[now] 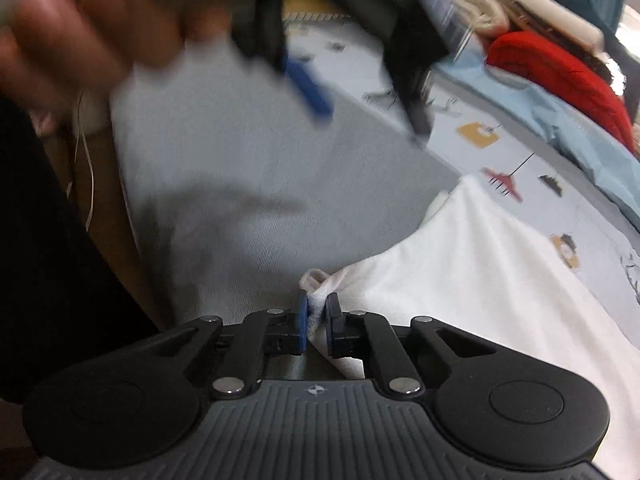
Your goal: Fold small clothes
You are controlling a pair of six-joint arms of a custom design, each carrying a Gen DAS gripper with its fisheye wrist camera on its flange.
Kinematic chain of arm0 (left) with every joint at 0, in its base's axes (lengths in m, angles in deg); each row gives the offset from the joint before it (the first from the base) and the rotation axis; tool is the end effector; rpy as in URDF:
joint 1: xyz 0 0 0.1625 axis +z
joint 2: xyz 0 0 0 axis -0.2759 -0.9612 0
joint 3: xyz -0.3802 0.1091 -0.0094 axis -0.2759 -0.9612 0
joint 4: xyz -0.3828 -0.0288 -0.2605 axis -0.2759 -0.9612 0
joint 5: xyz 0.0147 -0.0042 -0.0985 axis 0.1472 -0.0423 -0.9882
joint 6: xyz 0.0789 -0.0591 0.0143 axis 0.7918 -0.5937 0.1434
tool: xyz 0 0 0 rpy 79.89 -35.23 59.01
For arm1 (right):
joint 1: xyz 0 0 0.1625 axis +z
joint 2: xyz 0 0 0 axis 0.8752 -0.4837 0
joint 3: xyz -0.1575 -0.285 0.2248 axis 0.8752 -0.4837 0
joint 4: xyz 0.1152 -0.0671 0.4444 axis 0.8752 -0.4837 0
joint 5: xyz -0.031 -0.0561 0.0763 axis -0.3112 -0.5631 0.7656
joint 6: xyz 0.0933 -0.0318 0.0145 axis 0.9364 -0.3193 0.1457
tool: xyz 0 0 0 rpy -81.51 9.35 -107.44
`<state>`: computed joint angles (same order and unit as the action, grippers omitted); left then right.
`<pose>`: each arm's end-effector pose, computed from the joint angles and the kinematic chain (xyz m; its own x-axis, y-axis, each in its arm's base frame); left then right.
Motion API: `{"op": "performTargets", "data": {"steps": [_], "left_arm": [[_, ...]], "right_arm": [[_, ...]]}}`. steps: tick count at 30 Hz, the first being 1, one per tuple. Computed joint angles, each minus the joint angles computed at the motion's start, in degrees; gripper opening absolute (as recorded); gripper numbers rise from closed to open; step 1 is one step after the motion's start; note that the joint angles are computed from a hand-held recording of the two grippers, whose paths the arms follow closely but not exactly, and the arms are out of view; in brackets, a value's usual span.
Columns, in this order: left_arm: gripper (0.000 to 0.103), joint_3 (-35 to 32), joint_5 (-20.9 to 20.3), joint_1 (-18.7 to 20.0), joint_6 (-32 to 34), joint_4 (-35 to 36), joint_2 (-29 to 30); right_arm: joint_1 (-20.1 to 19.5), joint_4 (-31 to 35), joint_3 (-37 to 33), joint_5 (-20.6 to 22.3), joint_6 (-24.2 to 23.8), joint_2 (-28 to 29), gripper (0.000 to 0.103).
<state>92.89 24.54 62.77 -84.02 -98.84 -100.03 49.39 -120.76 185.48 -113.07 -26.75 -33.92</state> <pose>-0.1513 -0.4585 0.2826 -0.8894 -0.3049 -0.3404 -0.0261 0.7776 -0.6282 0.2765 -0.4092 0.0786 -0.2432 -0.8991 0.3640 -0.9687 0.2443 -0.0440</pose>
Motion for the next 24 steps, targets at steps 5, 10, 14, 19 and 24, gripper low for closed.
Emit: {"op": "performTargets", "data": {"steps": [5, 10, 14, 19, 24], "left_arm": [[0.081, -2.66, -10.01, 6.21, 1.90, -10.61, 6.05], [0.081, -6.10, -13.59, 10.26, 0.68, -15.04, 12.67], [0.052, -8.40, -13.74, 11.36, 2.24, -16.46, 16.71], [0.015, -8.79, -11.03, 10.08, 5.96, -17.58, 17.35], [0.013, -4.25, -3.78, 5.85, 7.55, -21.76, 11.18]], "right_arm": [[-2.07, 1.36, 0.69, 6.10, 4.37, -5.51, 0.008], [-4.36, 3.43, 2.09, 10.56, 6.41, -11.09, 0.008], [-6.08, 6.54, 2.44, 13.04, 6.54, -14.78, 0.008], [-6.78, 9.81, 1.85, 14.08, 6.42, -16.30, 0.008], [-6.21, 11.52, 0.16, 18.53, 8.72, -14.31, 0.008]]}}
